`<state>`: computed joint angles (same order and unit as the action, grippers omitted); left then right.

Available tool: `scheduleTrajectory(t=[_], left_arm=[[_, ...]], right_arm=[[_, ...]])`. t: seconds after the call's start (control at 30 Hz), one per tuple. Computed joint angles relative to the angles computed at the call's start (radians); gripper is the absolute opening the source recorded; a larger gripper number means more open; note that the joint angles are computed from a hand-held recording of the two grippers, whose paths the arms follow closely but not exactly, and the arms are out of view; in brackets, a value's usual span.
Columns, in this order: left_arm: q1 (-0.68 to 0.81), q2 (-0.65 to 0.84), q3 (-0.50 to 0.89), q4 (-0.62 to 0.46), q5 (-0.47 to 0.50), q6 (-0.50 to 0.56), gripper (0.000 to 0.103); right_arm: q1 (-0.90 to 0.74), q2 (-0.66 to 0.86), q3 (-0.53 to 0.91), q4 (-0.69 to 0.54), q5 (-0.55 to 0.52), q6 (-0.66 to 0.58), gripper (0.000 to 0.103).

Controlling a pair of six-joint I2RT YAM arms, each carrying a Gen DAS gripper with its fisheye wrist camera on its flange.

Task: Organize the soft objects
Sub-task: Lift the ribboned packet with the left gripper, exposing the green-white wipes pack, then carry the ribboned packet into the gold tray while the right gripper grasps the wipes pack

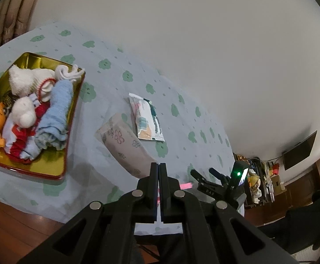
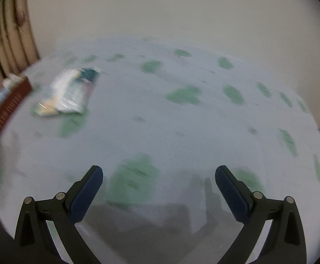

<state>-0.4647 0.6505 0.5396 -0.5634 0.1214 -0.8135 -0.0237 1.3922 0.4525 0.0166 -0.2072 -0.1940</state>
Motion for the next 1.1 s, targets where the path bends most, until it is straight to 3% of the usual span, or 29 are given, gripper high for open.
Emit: scheduleTrajectory(t=[0.1,0.33,0.5,0.67,0.87,1.1], left_arm=[[0.049,-0.027,0.014,-0.041,0.025,0.036,0.000],[0.293,-0.081,0.069,-0.160,0.163,0.184,0.000],[0.574,-0.072,0.118,-0.252,0.300,0.373,0.000],[0.864,-0.013,0.140,-0.300,0.442,0.578,0.000],[0.990,0.094,0.133,-0.253,0.497,0.683,0.000],[0.935,0.211,0.115,-0.100,0.425,0.659,0.000]], right_arm=[[0.137,0.023,0.085,-0.045,-0.013,0.091,0.101],[0.325,0.273,0.424,-0.184,-0.023,0.263,0.102],[0.393,0.473,0.634,-0.283,0.056,0.289,0.102],[0.410,0.557,0.717,-0.309,0.080,0.319,0.102],[0.430,0.627,0.791,-0.349,0.082,0.323,0.102],[0.475,0.677,0.849,-0.387,0.170,0.297,0.103]])
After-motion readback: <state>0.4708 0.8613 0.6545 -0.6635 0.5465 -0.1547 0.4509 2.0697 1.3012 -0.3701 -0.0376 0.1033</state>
